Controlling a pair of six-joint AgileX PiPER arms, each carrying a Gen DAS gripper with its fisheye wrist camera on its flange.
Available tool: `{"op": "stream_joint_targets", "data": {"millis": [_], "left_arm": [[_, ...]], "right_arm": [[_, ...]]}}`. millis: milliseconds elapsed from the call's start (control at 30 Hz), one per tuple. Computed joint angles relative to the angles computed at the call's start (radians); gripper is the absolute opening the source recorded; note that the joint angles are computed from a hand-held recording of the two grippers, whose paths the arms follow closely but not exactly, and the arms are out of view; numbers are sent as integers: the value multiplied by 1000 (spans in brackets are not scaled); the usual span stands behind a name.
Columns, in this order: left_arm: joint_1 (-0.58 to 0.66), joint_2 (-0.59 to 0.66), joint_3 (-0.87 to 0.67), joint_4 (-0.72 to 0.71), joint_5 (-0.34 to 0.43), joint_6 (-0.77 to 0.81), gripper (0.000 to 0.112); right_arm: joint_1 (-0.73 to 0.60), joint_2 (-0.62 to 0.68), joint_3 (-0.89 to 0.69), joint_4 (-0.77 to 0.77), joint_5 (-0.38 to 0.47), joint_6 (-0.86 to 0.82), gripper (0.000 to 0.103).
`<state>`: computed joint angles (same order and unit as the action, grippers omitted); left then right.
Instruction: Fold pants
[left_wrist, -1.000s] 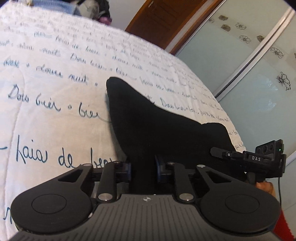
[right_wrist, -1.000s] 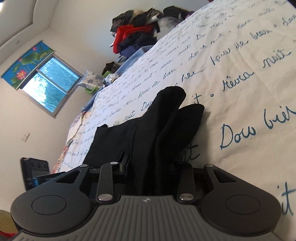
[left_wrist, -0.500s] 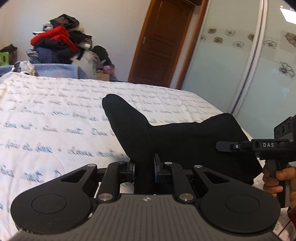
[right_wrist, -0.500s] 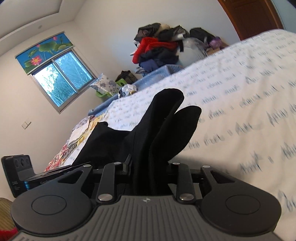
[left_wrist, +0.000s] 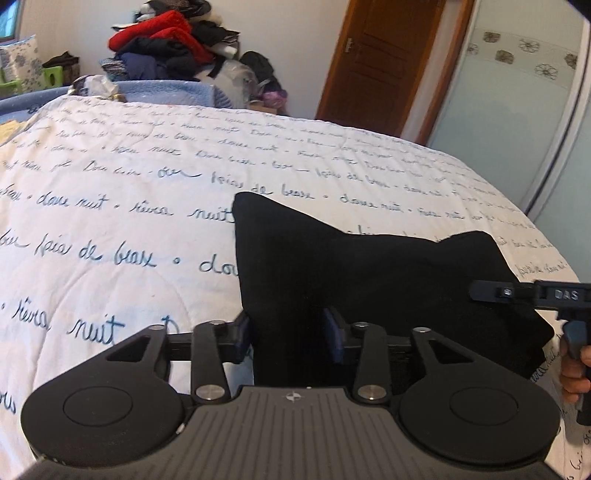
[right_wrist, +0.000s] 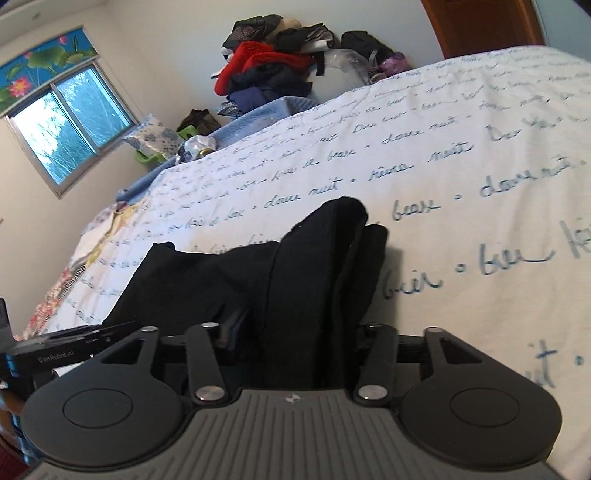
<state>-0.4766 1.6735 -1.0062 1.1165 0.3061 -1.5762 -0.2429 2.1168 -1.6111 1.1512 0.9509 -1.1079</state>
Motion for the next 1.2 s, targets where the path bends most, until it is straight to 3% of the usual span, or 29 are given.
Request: {"op": "stream_joint_targets", "data": {"millis": [100,200,233,300,333,433,533,633,733,867,1000,1200], "left_arm": [[-51,-11,4,25,109,-64,82],[-123,-20,2,30,224,-77,86],[-147,-11,-14,8,270,-56,87],[-200,6,-42,-18,371,-39,92],[-220,18,-63,-31,415,-25,92],[-264,39,-97,-50,491,-25,93],[-297,41,-106,-64,529,-39,93],[-323,50,-112,-64,558,-42,93],[-346,50,-113,-60,583,-46,93],[-364,30,-98,-64,575,-72,93],[-391,37,-86,-62,588,-83,93],[-393,36,-56,-47,579,-121,96]], "right_arm": [[-3,-100,122,-4,-106,-73,62],[17,-248,310,81,-315,-232,62],[17,-292,365,138,-349,-303,63],[-8,-357,446,257,-302,-447,65],[-17,-385,480,297,-266,-499,71],[-3,-445,541,284,-221,-563,80],[55,-456,567,205,-277,-551,80],[126,-439,578,146,-398,-520,80],[153,-463,637,220,-490,-631,80],[118,-489,668,257,-418,-675,85],[142,-464,668,246,-499,-681,86],[107,-494,700,272,-453,-686,87]]}}
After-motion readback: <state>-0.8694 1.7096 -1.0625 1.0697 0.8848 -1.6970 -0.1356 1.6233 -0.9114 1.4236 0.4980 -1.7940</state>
